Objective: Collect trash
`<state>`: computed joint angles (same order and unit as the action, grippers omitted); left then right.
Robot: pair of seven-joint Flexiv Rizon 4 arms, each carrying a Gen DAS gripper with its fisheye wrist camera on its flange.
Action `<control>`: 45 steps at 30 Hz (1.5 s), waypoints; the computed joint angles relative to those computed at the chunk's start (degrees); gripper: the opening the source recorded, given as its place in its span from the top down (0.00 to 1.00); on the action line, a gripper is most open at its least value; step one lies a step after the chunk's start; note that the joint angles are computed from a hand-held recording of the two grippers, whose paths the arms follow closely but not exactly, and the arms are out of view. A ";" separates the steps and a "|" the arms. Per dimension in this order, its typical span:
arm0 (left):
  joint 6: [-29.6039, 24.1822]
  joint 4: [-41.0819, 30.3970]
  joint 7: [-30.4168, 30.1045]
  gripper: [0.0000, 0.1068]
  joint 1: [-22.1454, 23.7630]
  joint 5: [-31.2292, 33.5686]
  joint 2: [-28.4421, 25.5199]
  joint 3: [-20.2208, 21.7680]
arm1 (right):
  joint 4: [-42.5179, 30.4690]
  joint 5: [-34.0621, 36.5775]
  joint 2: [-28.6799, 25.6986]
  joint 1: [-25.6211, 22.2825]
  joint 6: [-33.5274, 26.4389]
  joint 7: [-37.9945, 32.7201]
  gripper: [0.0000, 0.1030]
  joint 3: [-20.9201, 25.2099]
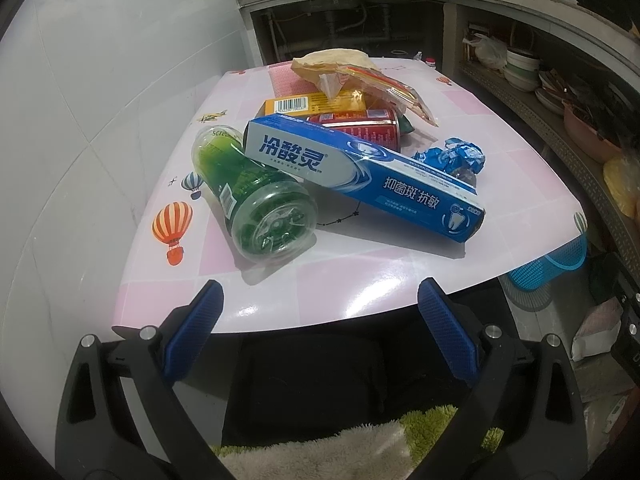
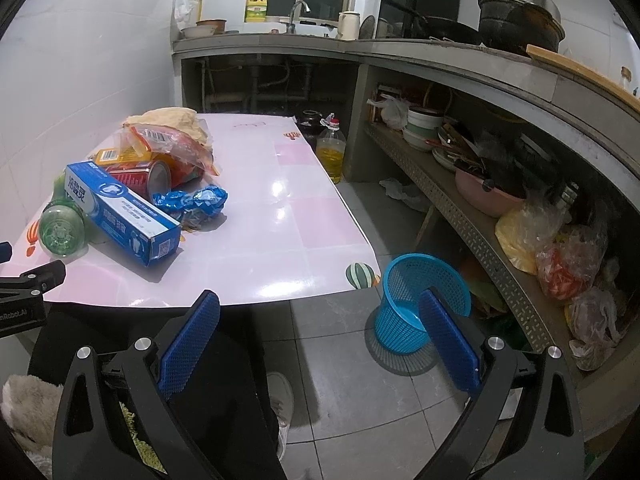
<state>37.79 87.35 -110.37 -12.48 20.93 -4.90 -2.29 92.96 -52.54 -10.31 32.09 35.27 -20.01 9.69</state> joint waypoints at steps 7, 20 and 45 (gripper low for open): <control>-0.03 -0.02 0.06 0.12 0.03 -0.11 -0.01 -0.01 | -0.12 0.07 -0.07 0.03 -0.08 -0.04 0.06 0.00; 0.11 0.13 0.30 0.12 0.24 -0.31 0.05 0.04 | -0.32 -0.03 -0.23 0.16 -0.22 0.05 0.06 -0.07; 12.64 3.41 6.60 0.12 4.12 -7.97 -0.30 1.92 | -3.49 1.77 -3.28 0.12 5.79 -5.27 0.06 -0.81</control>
